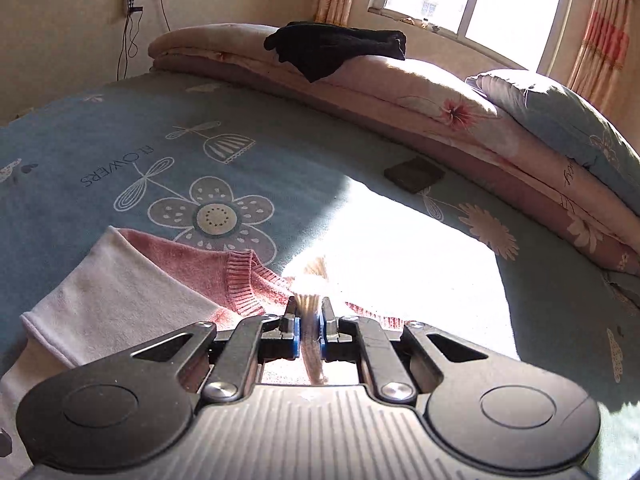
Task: Fold clothes
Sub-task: 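Carry the sleeve across the sweater body and open the right gripper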
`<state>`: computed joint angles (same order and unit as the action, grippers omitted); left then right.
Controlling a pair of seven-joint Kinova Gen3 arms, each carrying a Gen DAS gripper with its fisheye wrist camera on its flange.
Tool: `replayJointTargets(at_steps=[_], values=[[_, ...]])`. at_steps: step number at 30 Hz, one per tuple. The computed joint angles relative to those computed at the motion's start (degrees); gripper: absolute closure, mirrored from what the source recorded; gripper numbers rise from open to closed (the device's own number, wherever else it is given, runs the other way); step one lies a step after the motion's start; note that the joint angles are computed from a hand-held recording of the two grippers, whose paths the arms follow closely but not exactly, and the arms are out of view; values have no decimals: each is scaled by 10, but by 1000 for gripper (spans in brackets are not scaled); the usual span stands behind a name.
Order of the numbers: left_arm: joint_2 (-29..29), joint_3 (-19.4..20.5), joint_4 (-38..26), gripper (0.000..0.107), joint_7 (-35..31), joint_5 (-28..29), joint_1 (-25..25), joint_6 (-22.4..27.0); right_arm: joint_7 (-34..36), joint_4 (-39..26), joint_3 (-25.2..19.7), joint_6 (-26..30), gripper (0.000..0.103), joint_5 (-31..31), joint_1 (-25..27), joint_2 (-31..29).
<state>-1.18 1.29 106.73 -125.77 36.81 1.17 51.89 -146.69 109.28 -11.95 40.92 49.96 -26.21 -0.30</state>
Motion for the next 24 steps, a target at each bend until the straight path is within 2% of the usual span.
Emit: replayJointTargets(at_steps=[4,10,15,19,24], values=[[-3,-8,7,8,-10,8,-8,2,6,-14,-6,7,93,15,-13,16],[-2,-18,11,8,-21,15,-22,7,30,-27,2,1,93,-19,-35,63],[0,-25,16,8,-20,14,-37,13,24,-28,26,4,93,-21,-71,97],[4,-27,18,8,-17,16,-47,18,4,-22,38,5,93,-7,-90,103],[7,-29,28,8,-33,32,-56,14,-2,-30,41,32,93,9,-109,114]])
